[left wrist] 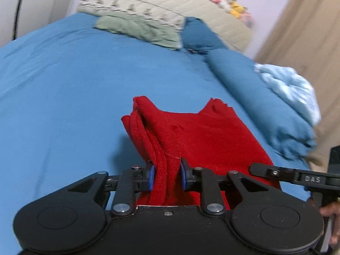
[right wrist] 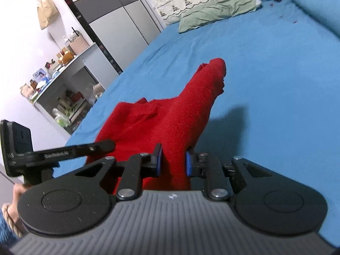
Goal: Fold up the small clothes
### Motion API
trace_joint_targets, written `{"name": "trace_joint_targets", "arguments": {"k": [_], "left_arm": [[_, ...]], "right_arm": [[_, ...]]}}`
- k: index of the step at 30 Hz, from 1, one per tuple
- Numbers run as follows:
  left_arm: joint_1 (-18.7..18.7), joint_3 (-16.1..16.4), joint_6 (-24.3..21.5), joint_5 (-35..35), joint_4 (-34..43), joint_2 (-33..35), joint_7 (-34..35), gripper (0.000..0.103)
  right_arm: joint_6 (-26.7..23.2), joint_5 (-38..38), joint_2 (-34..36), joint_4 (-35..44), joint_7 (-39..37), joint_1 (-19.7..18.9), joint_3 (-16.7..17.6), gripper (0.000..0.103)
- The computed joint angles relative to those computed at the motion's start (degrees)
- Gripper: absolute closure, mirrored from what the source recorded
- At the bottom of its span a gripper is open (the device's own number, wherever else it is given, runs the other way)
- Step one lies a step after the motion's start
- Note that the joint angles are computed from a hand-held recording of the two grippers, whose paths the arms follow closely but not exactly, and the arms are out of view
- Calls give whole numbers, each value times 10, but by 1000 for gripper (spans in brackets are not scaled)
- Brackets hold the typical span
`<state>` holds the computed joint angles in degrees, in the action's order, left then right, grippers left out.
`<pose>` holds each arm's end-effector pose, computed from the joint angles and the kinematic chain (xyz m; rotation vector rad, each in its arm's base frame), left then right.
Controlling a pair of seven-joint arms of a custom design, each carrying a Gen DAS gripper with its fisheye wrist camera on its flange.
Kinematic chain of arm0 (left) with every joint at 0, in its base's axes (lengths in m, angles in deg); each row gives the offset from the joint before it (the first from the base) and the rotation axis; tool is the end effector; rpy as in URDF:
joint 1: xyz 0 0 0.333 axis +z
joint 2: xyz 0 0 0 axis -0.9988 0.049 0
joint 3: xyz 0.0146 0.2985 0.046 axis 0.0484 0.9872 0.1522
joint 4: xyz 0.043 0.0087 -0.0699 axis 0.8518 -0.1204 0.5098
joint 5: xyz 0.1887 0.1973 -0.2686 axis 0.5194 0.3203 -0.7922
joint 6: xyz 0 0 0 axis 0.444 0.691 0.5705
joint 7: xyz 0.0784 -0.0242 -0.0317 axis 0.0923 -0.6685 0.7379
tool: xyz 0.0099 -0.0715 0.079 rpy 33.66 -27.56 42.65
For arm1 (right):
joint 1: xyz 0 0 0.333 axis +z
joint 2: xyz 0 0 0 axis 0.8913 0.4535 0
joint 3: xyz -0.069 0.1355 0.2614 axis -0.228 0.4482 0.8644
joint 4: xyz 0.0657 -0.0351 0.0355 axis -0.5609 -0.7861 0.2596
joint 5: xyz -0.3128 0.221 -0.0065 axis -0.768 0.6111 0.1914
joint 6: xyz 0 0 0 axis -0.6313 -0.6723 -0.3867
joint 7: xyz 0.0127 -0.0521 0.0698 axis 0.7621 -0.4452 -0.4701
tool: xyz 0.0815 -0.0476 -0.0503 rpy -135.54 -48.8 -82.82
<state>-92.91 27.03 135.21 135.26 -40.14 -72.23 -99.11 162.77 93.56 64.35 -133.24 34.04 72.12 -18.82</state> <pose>0.5550 -0.1755 0.4078 -2.1048 1.3471 -1.1157 0.7016 0.2290 0.4033 -1.8934 1.1055 0.0489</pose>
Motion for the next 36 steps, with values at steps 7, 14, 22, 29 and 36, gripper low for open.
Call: {"name": "trace_joint_targets", "arguments": {"k": [7,14,22,29,36], "left_arm": [[-65,-47,-58,6,-27,0,-33,78],[-119,-49,-142,69,-31,40,-129,77],[-144,-69,-252,31,-42,19,-87,46],[-136,-71,-265,-16,-37,41,-19,36],[-142,-55,-252,-46,-29,61,-6,32]], "right_arm": [[-21,57,-154,-233,-71,-39,-39,66],[47,162,-150,-322,-190,-45,-42,64],[119,238,-192,-355,-261,-18,-46,23],[193,175,-178,-361,-235,8,-65,19],[231,187,-151,-354,-233,-9,-37,10]]}}
